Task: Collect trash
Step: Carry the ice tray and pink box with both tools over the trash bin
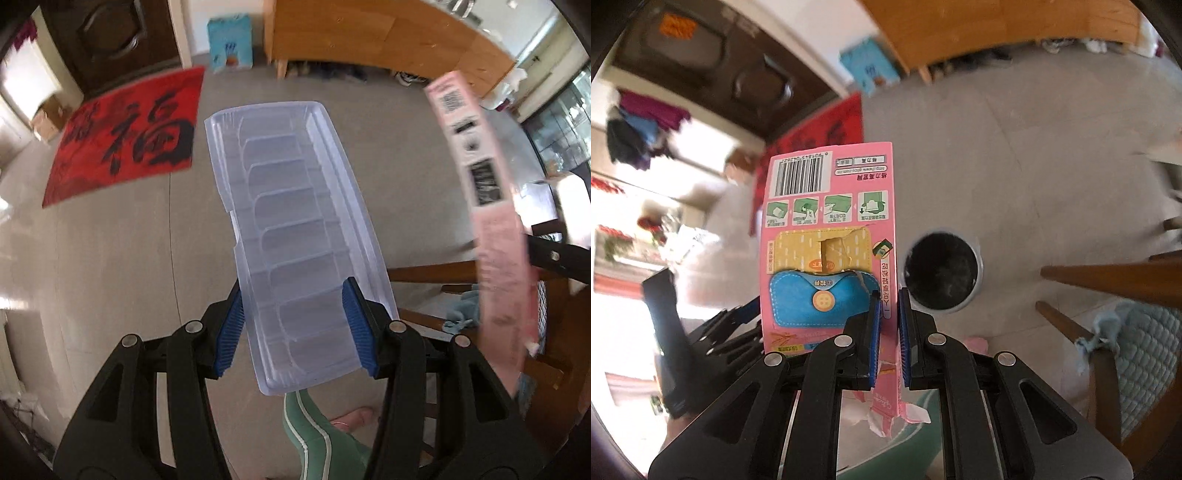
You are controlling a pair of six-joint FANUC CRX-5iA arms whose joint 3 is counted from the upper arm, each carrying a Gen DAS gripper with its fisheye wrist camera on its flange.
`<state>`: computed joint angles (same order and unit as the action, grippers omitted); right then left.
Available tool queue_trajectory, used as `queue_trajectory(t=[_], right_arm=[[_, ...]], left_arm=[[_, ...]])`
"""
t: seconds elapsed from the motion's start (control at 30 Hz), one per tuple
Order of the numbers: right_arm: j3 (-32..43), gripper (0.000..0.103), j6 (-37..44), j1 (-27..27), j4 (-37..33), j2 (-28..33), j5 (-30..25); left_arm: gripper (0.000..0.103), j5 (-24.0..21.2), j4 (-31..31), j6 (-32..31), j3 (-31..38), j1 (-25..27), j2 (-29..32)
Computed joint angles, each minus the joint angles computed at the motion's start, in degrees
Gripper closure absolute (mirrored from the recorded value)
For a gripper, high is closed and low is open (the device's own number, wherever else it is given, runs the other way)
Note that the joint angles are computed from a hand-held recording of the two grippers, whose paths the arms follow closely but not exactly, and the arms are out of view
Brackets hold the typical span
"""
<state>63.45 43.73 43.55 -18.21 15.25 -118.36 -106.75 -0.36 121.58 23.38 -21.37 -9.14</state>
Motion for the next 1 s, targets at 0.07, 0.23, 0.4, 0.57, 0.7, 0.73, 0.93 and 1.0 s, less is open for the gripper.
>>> queue_trajectory(t=[0.07, 0.23, 0.4, 0.57, 0.7, 0.73, 0.93, 1.0], right_arm=[[-4.9, 0.093, 1.5, -0.8, -1.1, 0.6, 1.7], [-15.2, 0.093, 2.8, -2.4, -4.0, 2.3, 4.3], [-25.9, 0.093, 4.4, -3.7, -4.9, 2.7, 7.0], [-32.7, 0.093, 6.4, -4.6, -5.6, 3.2, 9.3], [-35.3, 0.093, 8.0, -5.3, -5.9, 5.2, 10.0], [-35.6, 0.093, 8.4, -5.4, -5.9, 5.8, 10.0], [-38.2, 0.093, 9.4, -5.9, -6.7, 7.7, 10.6], [-38.1, 0.093, 9.3, -5.9, -7.1, 8.4, 10.3]], left_arm=[[0.054, 2.3, 2.3, -1.5, -5.7, 2.8, -1.2], [0.054, 9.0, 8.1, -5.1, -19.0, 8.1, -3.1], [0.054, 12.7, 9.9, -7.2, -26.3, 8.7, -1.8], [0.054, 16.4, 11.4, -8.1, -31.8, 8.8, -0.5], [0.054, 17.9, 12.4, -8.2, -34.3, 8.4, 0.7], [0.054, 18.5, 12.9, -8.4, -35.1, 8.5, 1.0], [0.053, 20.1, 12.8, -8.6, -36.5, 7.9, 3.0], [0.053, 19.7, 12.6, -8.0, -36.4, 7.5, 3.2]])
